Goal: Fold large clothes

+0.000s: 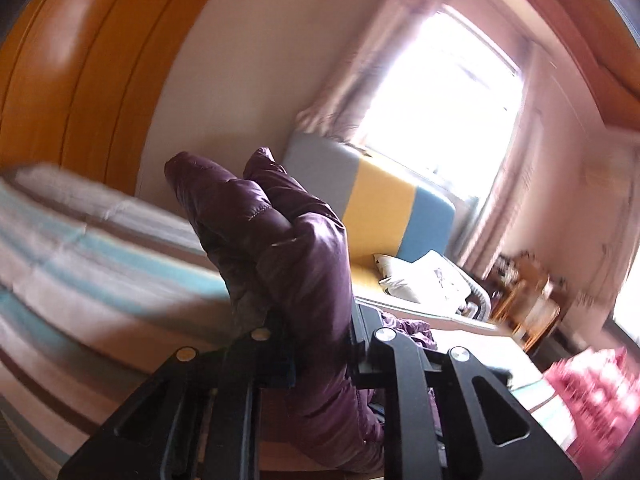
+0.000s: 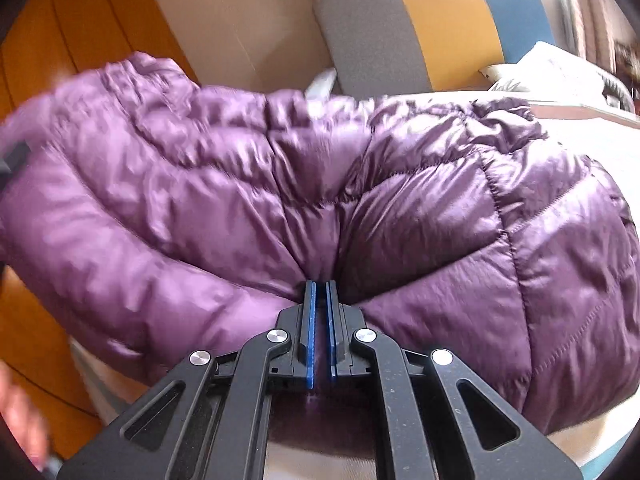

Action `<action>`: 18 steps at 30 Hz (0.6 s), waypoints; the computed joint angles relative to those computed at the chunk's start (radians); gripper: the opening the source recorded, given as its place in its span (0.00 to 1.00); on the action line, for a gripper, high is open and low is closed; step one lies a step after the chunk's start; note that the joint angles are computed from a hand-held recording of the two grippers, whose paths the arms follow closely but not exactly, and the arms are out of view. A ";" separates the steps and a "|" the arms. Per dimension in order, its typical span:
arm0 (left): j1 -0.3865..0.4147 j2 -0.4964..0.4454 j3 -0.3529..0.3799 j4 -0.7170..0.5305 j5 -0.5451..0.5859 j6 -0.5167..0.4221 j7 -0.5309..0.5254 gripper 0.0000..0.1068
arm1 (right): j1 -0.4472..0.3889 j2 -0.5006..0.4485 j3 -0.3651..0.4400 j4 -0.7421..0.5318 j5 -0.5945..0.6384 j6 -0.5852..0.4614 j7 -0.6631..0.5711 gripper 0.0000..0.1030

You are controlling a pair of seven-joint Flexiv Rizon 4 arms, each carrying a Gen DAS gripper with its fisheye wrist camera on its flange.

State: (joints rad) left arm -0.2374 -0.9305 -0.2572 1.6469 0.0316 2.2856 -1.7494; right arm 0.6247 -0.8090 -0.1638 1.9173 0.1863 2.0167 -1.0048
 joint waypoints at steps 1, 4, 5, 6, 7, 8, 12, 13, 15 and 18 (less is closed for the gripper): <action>-0.004 0.004 0.003 -0.001 0.010 0.002 0.008 0.15 | 0.008 0.003 -0.008 0.015 0.024 0.037 0.002 0.04; -0.020 0.017 0.017 -0.001 0.010 0.004 0.035 0.15 | 0.094 0.025 -0.103 0.066 0.152 0.067 -0.023 0.04; -0.033 0.021 0.028 -0.002 0.003 0.002 0.053 0.15 | 0.137 0.035 -0.157 0.083 0.201 0.034 -0.030 0.04; -0.050 0.025 0.041 -0.004 -0.009 0.000 0.076 0.15 | 0.169 0.039 -0.201 0.096 0.230 0.002 -0.029 0.04; -0.065 0.028 0.052 -0.007 -0.018 0.000 0.099 0.15 | 0.212 0.040 -0.260 0.113 0.251 -0.031 -0.013 0.04; -0.063 0.026 0.049 -0.015 -0.012 -0.004 0.112 0.15 | 0.228 0.041 -0.286 0.114 0.311 -0.058 -0.047 0.04; -0.096 0.026 0.039 -0.053 -0.009 -0.036 0.179 0.15 | 0.061 0.059 -0.161 0.128 0.148 -0.089 0.040 0.04; -0.097 0.023 0.034 -0.064 -0.005 -0.046 0.191 0.15 | 0.037 0.052 -0.141 0.127 0.125 -0.073 0.046 0.04; -0.088 0.019 0.004 -0.089 0.028 -0.083 0.207 0.15 | 0.023 0.042 -0.129 0.129 0.105 -0.046 0.054 0.04; -0.082 0.016 -0.030 -0.118 0.058 -0.140 0.229 0.15 | -0.075 0.055 -0.021 0.155 0.084 0.056 0.074 0.04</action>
State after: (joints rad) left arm -0.3194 -0.9149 -0.2872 1.5290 0.0894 2.1457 -1.5208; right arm 0.5499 -0.7539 -0.1847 2.0720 0.2702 2.0730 -0.9308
